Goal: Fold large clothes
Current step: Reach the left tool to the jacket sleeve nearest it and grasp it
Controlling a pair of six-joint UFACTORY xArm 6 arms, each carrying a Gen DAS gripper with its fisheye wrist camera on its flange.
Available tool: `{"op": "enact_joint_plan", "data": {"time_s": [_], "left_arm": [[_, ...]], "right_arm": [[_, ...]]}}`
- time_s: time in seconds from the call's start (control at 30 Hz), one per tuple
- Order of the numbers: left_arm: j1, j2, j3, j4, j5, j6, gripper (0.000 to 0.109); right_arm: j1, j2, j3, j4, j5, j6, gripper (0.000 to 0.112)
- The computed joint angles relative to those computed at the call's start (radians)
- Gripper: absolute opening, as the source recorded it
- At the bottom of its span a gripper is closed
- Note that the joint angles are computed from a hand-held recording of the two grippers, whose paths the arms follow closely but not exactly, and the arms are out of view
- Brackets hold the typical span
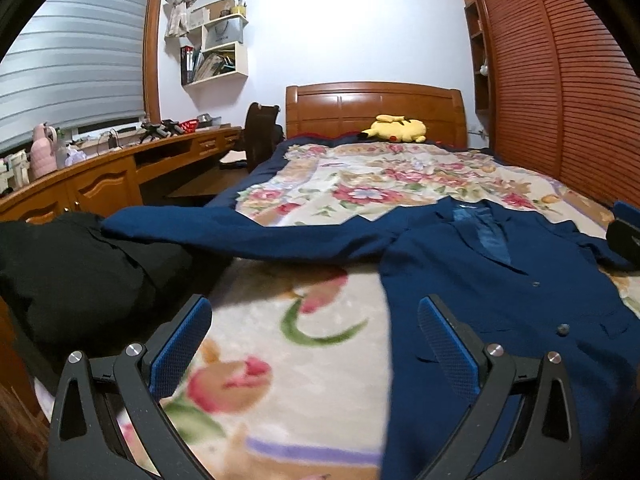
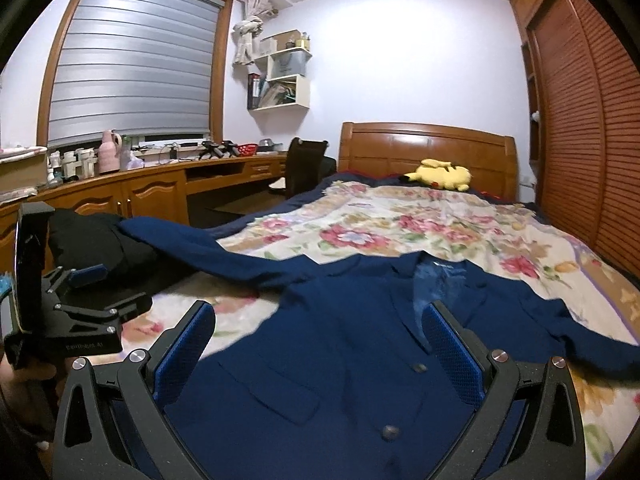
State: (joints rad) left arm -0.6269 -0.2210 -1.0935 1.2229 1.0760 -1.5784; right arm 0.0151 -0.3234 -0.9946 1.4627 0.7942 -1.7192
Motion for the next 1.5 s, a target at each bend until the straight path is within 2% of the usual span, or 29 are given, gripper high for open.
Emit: {"op": "enact_joint_plan", "data": {"time_s": [0.1, 0.3, 0.43, 0.5, 0.6, 0.77, 0.83, 0.9, 1.03, 1.1, 1.17, 1.4, 1.5], "left_arm": [[0.034, 0.006, -0.004, -0.015, 0.004, 0.053, 0.103], [0.141, -0.001, -0.001, -0.057, -0.090, 0.120, 0.103], [0.221, 0.023, -0.033, -0.150, -0.149, 0.203, 0.103], [0.256, 0.040, -0.054, -0.201, -0.167, 0.239, 0.103], [0.293, 0.058, -0.075, -0.228, -0.184, 0.245, 0.103], [0.364, 0.094, -0.096, -0.291, -0.298, 0.289, 0.103], [0.388, 0.123, -0.124, -0.347, -0.330, 0.339, 0.102], [0.419, 0.151, -0.150, -0.427, -0.358, 0.393, 0.096], [0.477, 0.187, -0.164, -0.593, -0.435, 0.463, 0.072], [0.498, 0.193, -0.147, -0.663, -0.475, 0.487, 0.069], [0.504, 0.201, -0.144, -0.676, -0.471, 0.483, 0.068], [0.526, 0.217, -0.142, -0.702, -0.473, 0.460, 0.068], [0.532, 0.233, -0.175, -0.692, -0.443, 0.465, 0.068]], "right_arm": [[0.031, 0.033, -0.024, -0.015, -0.012, 0.006, 0.103], [0.036, 0.112, -0.093, -0.049, 0.021, 0.011, 0.103], [0.043, 0.160, -0.136, -0.064, 0.013, 0.005, 0.103], [0.033, 0.197, -0.171, -0.096, 0.041, 0.029, 0.103], [0.040, 0.234, -0.211, -0.132, 0.048, 0.062, 0.103], [0.048, 0.272, -0.263, -0.169, 0.058, 0.110, 0.103], [0.066, 0.247, -0.243, -0.178, 0.047, 0.130, 0.103], [0.072, 0.255, -0.253, -0.184, 0.045, 0.140, 0.103], [0.082, 0.239, -0.226, -0.178, 0.036, 0.140, 0.103], [0.079, 0.248, -0.235, -0.196, 0.052, 0.158, 0.103], [0.072, 0.251, -0.240, -0.212, 0.077, 0.180, 0.103], [0.074, 0.254, -0.246, -0.236, 0.078, 0.231, 0.103], [0.077, 0.243, -0.235, -0.237, 0.075, 0.232, 0.103]]}}
